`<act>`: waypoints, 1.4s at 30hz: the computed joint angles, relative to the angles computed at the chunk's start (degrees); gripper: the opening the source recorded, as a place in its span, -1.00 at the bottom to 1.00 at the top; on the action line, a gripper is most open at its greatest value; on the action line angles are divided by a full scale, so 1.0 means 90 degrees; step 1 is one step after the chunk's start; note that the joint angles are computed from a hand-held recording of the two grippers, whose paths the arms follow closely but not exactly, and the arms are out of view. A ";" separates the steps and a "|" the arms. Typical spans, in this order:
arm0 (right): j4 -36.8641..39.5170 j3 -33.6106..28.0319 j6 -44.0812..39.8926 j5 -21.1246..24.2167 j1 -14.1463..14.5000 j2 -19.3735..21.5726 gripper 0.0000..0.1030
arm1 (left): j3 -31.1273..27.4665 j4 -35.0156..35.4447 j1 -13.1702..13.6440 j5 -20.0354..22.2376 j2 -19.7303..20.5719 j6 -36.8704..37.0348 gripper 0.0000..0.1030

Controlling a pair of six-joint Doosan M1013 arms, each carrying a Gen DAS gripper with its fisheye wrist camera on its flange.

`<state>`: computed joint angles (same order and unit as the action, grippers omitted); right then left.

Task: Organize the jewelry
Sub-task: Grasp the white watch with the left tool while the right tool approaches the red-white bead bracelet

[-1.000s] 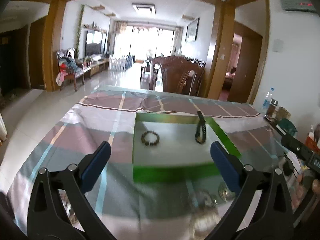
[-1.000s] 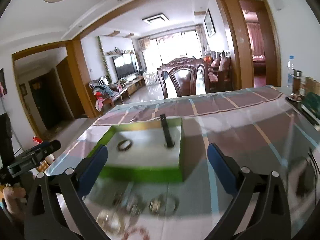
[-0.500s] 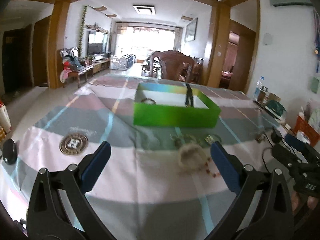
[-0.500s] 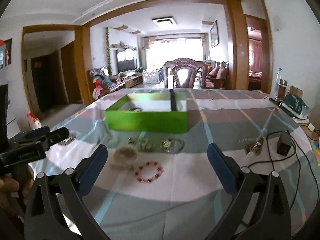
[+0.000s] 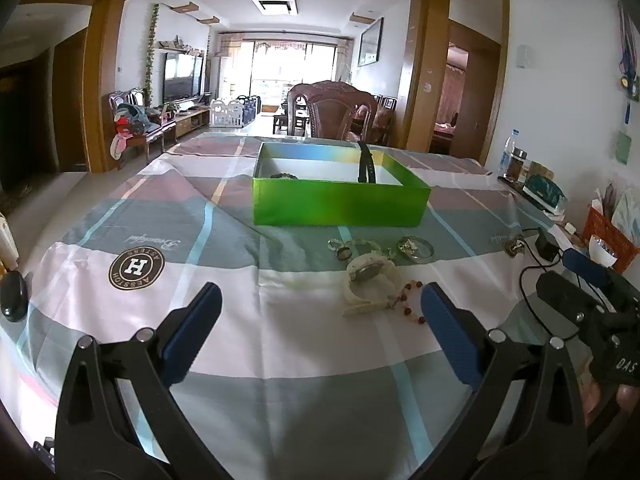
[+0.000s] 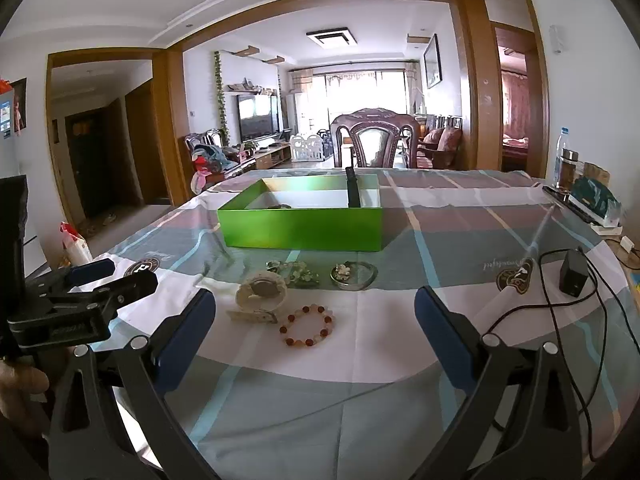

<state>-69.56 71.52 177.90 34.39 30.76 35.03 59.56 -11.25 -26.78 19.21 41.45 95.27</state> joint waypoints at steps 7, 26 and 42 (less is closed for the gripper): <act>0.0105 -0.0016 -0.0077 -0.0024 -0.0018 0.0020 0.90 | -0.0054 -0.0004 0.0004 0.0063 0.0031 0.0008 0.92; 0.0460 -0.0067 -0.0262 -0.0157 -0.0128 0.0119 0.89 | -0.0756 -0.0133 0.0013 0.0758 0.0485 0.0210 0.92; 0.1389 -0.0278 -0.1008 -0.0196 -0.0292 0.0285 0.89 | -0.3669 -0.0009 -0.0059 0.3291 0.2062 0.0403 0.20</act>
<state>-57.06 69.02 168.83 32.63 28.14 37.60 26.54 -11.32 -27.31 48.82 60.00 98.90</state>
